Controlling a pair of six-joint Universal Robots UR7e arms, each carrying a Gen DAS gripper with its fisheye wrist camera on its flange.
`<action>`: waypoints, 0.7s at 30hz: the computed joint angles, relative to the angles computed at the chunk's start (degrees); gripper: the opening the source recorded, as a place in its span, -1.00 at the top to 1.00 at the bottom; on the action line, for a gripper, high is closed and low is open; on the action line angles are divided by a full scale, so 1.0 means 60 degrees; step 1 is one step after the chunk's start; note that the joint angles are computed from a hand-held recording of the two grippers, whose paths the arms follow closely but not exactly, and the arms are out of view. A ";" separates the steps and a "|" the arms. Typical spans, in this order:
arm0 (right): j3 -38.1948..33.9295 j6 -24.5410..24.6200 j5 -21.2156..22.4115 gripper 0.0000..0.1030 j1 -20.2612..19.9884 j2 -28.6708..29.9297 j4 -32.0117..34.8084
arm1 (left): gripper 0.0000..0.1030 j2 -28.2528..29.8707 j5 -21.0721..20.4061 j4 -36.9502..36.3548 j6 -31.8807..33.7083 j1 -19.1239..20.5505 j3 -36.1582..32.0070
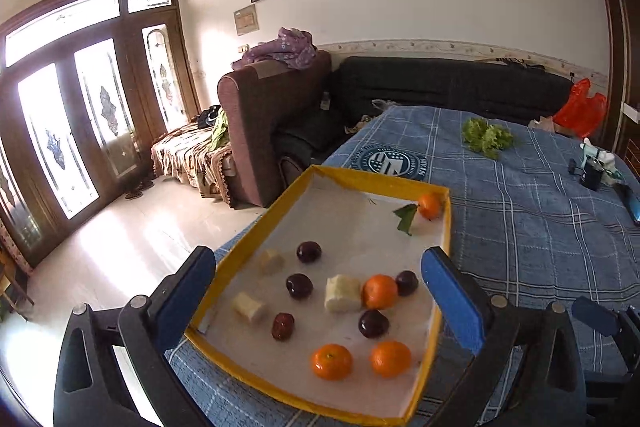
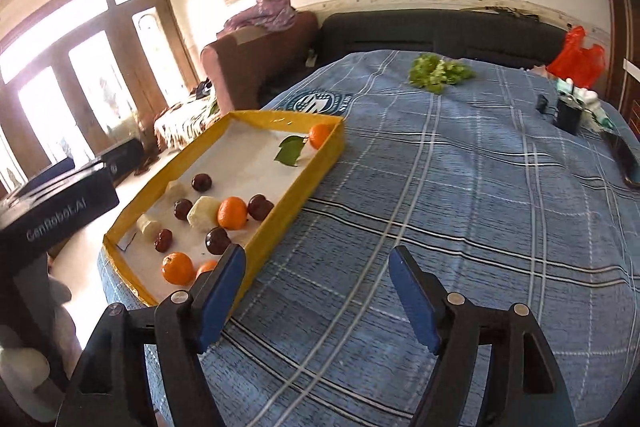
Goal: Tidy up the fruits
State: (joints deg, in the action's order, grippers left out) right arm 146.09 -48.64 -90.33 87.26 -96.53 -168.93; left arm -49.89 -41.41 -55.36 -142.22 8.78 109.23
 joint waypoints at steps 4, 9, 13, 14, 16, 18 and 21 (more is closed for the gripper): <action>0.0202 -0.0194 0.0131 -0.58 -0.0206 -0.0387 -0.0167 | -1.00 0.0084 -0.0017 -0.0452 0.0381 -0.0060 -0.0004; 0.0386 -0.0352 0.0230 -0.61 -0.0342 -0.0647 -0.0377 | -1.00 0.0188 -0.0051 -0.0844 0.0766 -0.0146 -0.0013; 0.0550 -0.0427 0.0246 -0.64 -0.0445 -0.0689 -0.0763 | -1.00 0.0231 -0.0054 -0.1036 0.0889 -0.0153 -0.0003; 0.0587 -0.0450 0.0232 -0.64 -0.0465 -0.0682 -0.0873 | -1.00 0.0235 -0.0061 -0.1063 0.0879 -0.0157 0.0014; 0.0680 -0.0493 0.0168 -0.64 -0.0481 -0.0625 -0.1165 | -1.00 0.0226 -0.0072 -0.1048 0.0767 -0.0179 0.0054; 0.0786 -0.0569 0.0164 -0.65 -0.0498 -0.0602 -0.1467 | -1.00 0.0189 -0.0084 -0.0960 0.0477 -0.0263 0.0123; 0.0924 -0.0693 0.0275 -0.65 -0.0560 -0.0601 -0.1902 | -1.00 0.0187 -0.0162 -0.0345 -0.0442 -0.0495 0.0103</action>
State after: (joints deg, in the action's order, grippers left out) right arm 151.63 -52.79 -88.68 83.90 -100.14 -180.34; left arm -48.77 -42.38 -57.43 -144.87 5.81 109.85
